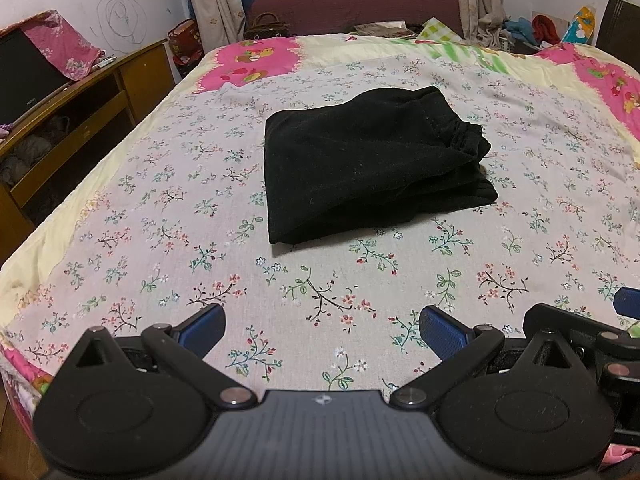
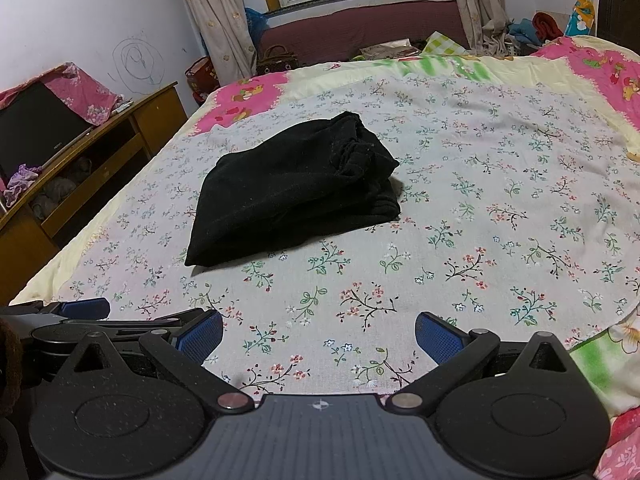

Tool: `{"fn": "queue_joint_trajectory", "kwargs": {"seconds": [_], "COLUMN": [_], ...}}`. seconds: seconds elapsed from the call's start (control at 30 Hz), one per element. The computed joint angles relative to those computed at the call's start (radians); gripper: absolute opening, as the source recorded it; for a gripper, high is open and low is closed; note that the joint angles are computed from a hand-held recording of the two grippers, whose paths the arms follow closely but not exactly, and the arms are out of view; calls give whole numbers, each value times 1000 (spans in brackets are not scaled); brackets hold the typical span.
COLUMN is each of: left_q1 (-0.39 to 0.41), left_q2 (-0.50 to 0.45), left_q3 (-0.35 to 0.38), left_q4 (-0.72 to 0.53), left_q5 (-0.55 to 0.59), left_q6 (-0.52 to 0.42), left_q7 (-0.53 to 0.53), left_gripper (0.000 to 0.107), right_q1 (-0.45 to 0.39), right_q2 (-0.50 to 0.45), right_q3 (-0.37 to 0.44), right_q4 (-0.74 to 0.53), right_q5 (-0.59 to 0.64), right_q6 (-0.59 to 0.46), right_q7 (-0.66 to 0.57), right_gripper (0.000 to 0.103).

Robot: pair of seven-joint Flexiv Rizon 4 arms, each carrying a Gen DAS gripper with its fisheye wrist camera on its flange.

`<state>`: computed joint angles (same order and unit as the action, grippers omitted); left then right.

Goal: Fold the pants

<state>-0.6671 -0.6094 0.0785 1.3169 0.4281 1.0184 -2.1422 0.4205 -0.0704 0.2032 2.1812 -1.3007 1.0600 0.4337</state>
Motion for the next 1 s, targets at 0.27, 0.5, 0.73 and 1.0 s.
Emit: {"fn": "queue_joint_trajectory", "kwargs": {"seconds": [0.27,0.5,0.73,1.0], "left_q1": [1,-1,-1,-1], "left_q2": [0,3,4,4], "left_q3": [-1,-1,-1,-1], "left_q4": [1,4,5,5], "left_q5": [0,2,2,2], "left_q6": [1,1,2,2], "left_q7": [-1,-6,-7,-8], "left_gripper": [103,103,103,103], "right_q1": [0,0,0,0], "right_q2": [0,6,8,9], "right_q3": [0,3,5,5], "right_q4": [-1,4,5,6], "right_q5": [-2,-2,0,0], "right_q6": [0,-5,-8,-8], "right_q7": [1,7,6,6], "right_gripper": [94,94,94,94]}}
